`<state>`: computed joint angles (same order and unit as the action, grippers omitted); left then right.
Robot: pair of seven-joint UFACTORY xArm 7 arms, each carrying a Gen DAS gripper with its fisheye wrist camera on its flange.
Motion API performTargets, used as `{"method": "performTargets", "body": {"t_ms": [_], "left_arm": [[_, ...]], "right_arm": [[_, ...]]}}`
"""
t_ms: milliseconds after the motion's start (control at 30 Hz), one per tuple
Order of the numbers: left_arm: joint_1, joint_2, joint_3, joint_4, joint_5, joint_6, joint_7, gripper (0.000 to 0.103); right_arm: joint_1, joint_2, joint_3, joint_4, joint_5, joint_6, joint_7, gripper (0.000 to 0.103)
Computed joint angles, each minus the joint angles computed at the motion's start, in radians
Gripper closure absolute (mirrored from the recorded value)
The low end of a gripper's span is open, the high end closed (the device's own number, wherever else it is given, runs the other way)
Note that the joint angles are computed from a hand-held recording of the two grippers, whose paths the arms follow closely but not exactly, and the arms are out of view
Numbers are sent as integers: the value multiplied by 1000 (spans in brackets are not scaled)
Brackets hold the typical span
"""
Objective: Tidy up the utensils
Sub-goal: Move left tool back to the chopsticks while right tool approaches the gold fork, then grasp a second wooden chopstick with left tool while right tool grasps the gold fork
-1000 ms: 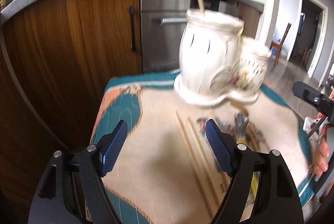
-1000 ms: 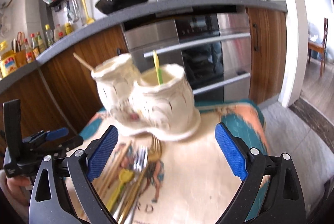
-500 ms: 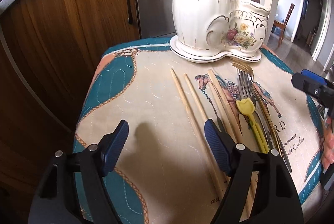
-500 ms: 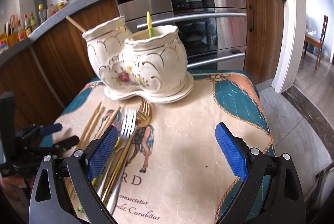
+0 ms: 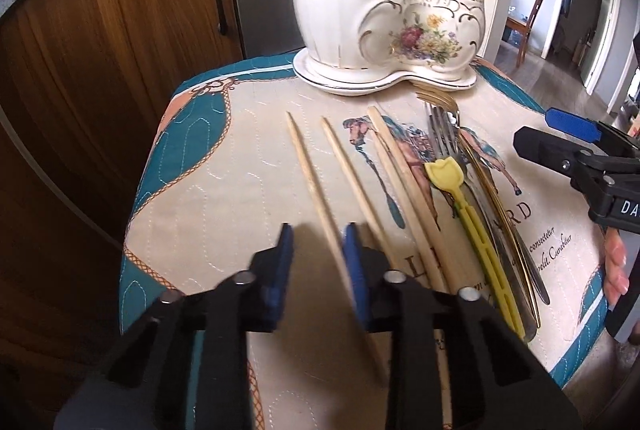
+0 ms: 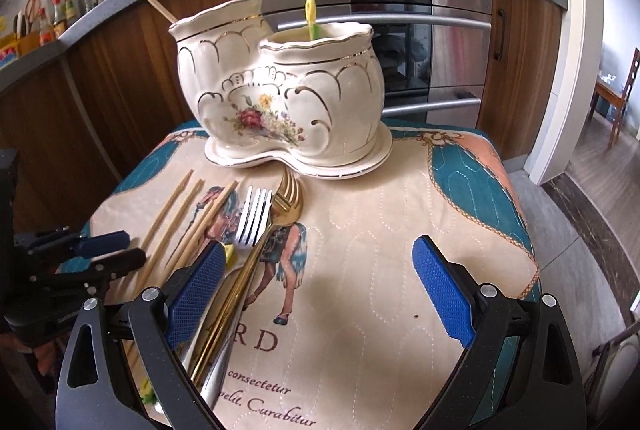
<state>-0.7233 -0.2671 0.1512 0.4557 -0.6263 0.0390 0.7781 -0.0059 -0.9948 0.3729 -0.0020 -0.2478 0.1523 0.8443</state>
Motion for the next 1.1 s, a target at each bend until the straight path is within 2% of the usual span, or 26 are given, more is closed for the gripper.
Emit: {"method": "performTargets", "body": {"t_ms": [33,100,167,233,300,367,433,467,533,633,733,833,1000,1100], "left_arm": [[0,1,-1,0,-1,-2,0,86],[-15,6,19,10,-24,3,8,96],[-65,14,80,34,-105,28,70,97],[-78,21,98,50,-173,40,127,98],[-67,22,89,56,-214,49,155,98],[-50,22,70,58,-246,46,173,98],[-39,21,58,64,-286,46,202,98],[-35,21,54,67,-307,45,220,98],[-30,19,43,71,-353,38,257,98],[-8,23,19,80,-399,47,297,98],[24,29,-10,88,-430,62,321,98],[56,35,-40,95,-457,74,345,98],[106,37,-94,101,-502,87,385,98],[142,40,-129,102,-514,95,392,98]], "right_arm": [[3,3,-1,2,-1,3,-3,9],[14,13,-5,8,-3,10,-12,9],[34,31,-21,15,0,15,-26,9],[54,51,-43,20,8,9,-42,9],[67,74,-49,28,15,11,-55,10],[77,92,-46,37,22,11,-56,16],[90,104,-46,44,28,14,-59,37],[91,115,-41,51,29,17,-59,41],[92,149,-40,64,30,16,-64,57],[123,184,-68,65,45,-8,-79,70],[138,200,-73,67,61,-20,-83,77],[134,211,-59,73,67,-22,-77,79],[91,249,1,93,54,-40,-44,82],[107,253,-36,79,64,-72,-45,87]]}}
